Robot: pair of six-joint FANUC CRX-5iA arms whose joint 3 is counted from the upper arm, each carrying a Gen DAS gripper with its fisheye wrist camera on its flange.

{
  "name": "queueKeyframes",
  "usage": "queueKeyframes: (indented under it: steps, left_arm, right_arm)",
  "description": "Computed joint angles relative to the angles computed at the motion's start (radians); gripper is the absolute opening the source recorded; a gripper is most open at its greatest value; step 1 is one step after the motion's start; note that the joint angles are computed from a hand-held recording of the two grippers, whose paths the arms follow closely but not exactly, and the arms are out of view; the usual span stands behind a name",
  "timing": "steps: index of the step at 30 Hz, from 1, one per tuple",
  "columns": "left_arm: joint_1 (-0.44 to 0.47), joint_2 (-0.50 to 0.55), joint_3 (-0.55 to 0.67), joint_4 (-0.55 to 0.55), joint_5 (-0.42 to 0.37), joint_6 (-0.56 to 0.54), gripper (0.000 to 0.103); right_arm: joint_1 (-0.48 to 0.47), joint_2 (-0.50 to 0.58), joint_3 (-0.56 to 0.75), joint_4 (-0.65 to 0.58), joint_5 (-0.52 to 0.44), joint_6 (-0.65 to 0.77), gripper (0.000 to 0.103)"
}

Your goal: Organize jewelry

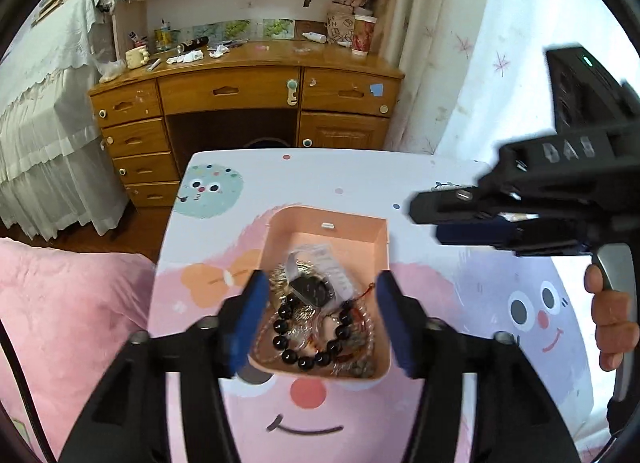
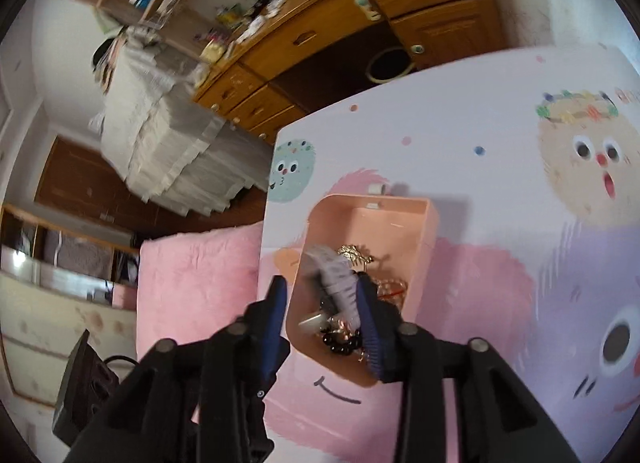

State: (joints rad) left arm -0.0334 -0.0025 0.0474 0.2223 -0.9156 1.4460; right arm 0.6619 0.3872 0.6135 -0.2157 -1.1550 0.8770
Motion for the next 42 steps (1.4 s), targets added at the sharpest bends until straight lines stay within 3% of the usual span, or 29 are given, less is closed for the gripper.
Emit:
queueKeyframes:
  steps: [1,3,5,6,10,15,20,23,28,31,35,42]
  left_arm:
    - [0.018,-0.005,-0.002,0.034,-0.032,-0.016,0.077]
    - [0.038,-0.003,0.008,0.067,-0.103,-0.015,0.084]
    - [0.055,-0.004,0.024,0.074,-0.189,0.010,0.084]
    - [0.055,-0.005,0.041,0.050,-0.244,0.047,0.085]
    - [0.035,-0.056,0.029,-0.023,-0.333,0.153,0.087]
    - [-0.063,-0.120,0.025,-0.147,-0.391,0.256,0.091]
    - [-0.194,-0.129,0.048,-0.147,-0.479,0.321,0.094]
    - [-0.259,-0.142,0.038,-0.115,-0.467,0.326,0.094]
    - [-0.442,-0.138,0.141,-0.303,-0.490,0.414,0.094]
    - [-0.489,-0.147,0.173,-0.370,-0.488,0.491,0.102]
    - [-0.497,-0.154,0.195,-0.389,-0.506,0.549,0.102]
    - [-0.559,-0.141,0.240,-0.513,-0.588,0.626,0.102]
  right_arm:
    - [0.012,-0.018,-0.026,0.033,0.008,-0.025,0.038]
    - [0.045,-0.069,-0.099,0.116,0.022,-0.073,0.046]
    - [0.081,-0.129,-0.190,0.183,0.029,-0.098,0.066]
    - [0.099,-0.157,-0.235,0.208,0.025,-0.107,0.069]
    - [0.173,-0.266,-0.408,0.285,-0.022,-0.183,0.072]
    - [0.267,-0.418,-0.604,0.328,-0.092,-0.325,0.090]
    - [0.354,-0.579,-0.735,0.348,-0.167,-0.444,0.092]
    - [0.431,-0.665,-0.791,0.444,-0.212,-0.515,0.092]
    - [0.515,-0.821,-0.868,0.555,-0.235,-0.667,0.093]
    - [0.560,-0.853,-0.887,0.612,-0.259,-0.729,0.093]
    - [0.611,-0.856,-0.904,0.687,-0.274,-0.737,0.093]
    - [0.649,-0.822,-0.893,0.748,-0.276,-0.674,0.093]
